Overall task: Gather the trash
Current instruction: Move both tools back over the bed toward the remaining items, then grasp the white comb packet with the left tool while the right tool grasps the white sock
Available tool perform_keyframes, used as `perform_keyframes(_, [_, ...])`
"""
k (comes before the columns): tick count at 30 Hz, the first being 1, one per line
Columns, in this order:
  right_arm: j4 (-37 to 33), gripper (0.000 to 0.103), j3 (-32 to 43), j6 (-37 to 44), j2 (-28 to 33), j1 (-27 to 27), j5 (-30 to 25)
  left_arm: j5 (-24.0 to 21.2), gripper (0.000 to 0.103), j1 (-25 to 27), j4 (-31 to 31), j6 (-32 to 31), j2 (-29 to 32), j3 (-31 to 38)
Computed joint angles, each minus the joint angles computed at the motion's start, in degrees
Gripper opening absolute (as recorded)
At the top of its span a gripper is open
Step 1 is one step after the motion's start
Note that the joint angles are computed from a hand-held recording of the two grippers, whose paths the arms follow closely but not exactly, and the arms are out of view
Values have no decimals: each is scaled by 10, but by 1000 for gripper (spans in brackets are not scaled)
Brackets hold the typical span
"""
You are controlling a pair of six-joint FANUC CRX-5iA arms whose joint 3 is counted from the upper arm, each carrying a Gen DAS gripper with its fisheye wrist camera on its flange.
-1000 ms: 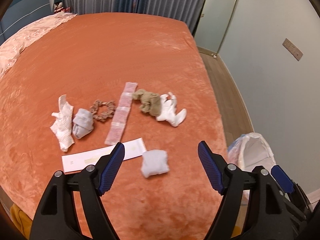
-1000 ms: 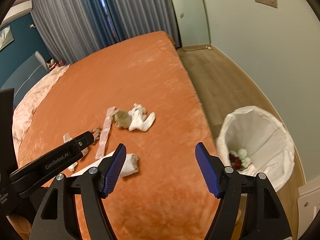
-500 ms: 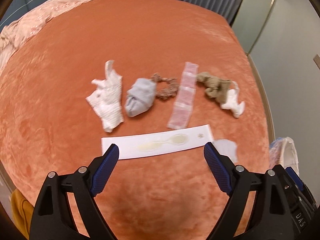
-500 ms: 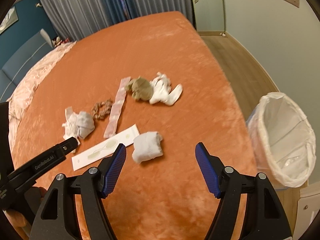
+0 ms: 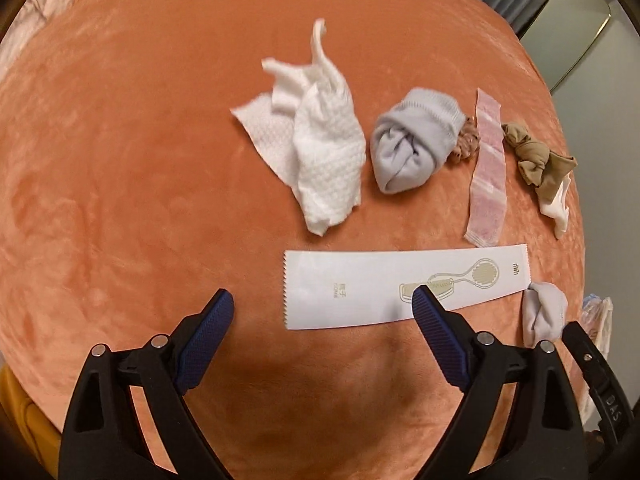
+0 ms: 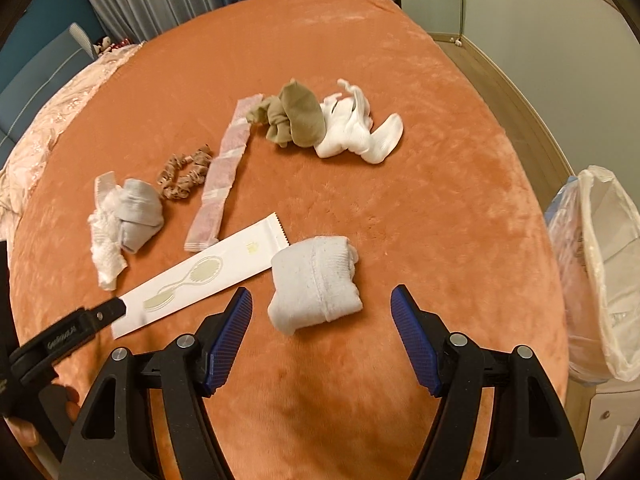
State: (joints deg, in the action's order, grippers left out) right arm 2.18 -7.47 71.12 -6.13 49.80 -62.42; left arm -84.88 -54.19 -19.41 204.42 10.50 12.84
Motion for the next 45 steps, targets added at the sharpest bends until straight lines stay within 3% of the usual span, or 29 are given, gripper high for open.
perform_keyframes(4, [5, 69, 2, -10, 21, 3, 3, 3, 85, 3, -5, -11, 11, 9])
perform_keyframes(9, [7, 69, 0, -14, 35, 4, 7, 29, 73, 11, -7, -40, 18, 17])
perform_keyframes(12, [-3, 55, -1, -11, 38, -1, 8, 56, 65, 15, -1, -60, 22, 21])
perform_keyframes(18, [-13, 34, -6, -11, 28, -23, 16, 101, 64, 3, 14, -114, 39, 39])
perform_keyframes(20, [-16, 30, -2, -8, 23, -35, 10, 91, 64, -6, 9, -132, 52, 60])
perform_keyframes(23, [-33, 29, 6, -1, 14, -62, -2, 18, 67, -21, -21, -165, 86, 124])
perform_keyframes(26, [-34, 29, 6, 2, 4, -77, -8, -35, 76, -21, -34, -238, 110, 173])
perform_keyframes(32, [-66, 29, 14, 15, -16, -106, -37, -7, 80, 7, -8, -408, 132, 185])
perform_keyframes(36, [-75, 29, 9, 21, -30, -109, -49, -15, 79, 20, 12, -474, 163, 207])
perform_keyframes(45, [-73, 29, -4, 37, -48, -110, -53, -36, 48, 14, 10, -435, 201, 261])
